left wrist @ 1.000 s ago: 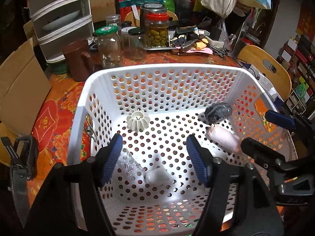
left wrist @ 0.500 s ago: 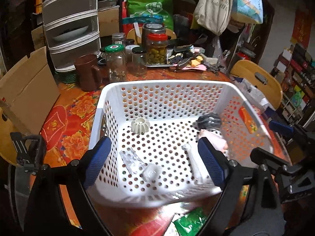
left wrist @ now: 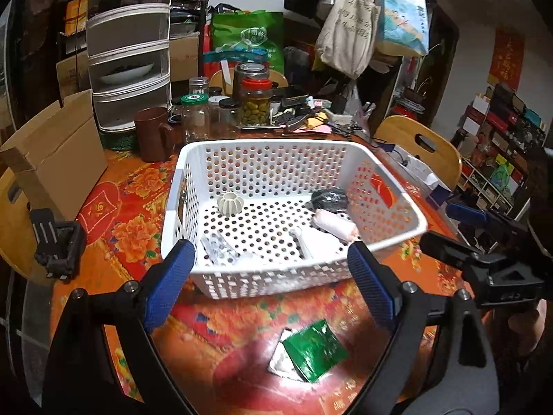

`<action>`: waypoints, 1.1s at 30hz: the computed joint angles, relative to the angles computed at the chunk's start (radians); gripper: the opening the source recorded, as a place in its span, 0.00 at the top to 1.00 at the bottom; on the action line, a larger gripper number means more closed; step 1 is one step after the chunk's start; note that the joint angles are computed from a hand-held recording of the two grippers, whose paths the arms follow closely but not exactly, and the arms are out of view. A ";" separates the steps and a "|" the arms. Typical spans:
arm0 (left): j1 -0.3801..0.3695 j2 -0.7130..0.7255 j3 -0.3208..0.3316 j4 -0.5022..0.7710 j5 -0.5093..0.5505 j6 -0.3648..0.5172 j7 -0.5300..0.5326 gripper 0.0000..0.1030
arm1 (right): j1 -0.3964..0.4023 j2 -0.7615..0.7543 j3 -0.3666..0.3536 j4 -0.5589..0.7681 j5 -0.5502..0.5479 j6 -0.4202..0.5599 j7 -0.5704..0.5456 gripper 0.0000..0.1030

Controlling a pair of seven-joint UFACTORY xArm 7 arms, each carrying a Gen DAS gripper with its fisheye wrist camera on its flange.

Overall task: Organize soft objects
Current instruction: 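Withdraw both tools from the basket toward the green and white packets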

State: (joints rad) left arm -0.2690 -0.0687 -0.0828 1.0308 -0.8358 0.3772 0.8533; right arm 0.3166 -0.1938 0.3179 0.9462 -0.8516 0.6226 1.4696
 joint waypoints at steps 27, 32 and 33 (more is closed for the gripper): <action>-0.120 -0.211 0.114 -0.367 -0.390 -0.062 0.406 0.12 | 0.077 -0.024 0.099 -0.180 -0.077 -0.001 0.325 0.01; -0.086 -0.167 0.104 -0.356 -0.448 -0.045 0.447 0.12 | 0.098 0.062 0.068 -0.158 -0.139 -0.064 0.373 0.01; -0.076 -0.152 0.100 -0.351 -0.456 -0.042 0.453 0.12 | 0.108 0.084 0.061 -0.146 -0.149 -0.064 0.377 0.01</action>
State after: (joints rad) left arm -0.3452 -0.2207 0.0171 0.6794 -1.2920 0.3347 1.3061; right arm 0.4242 -0.1095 0.3793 0.8001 -1.0010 0.5581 1.8471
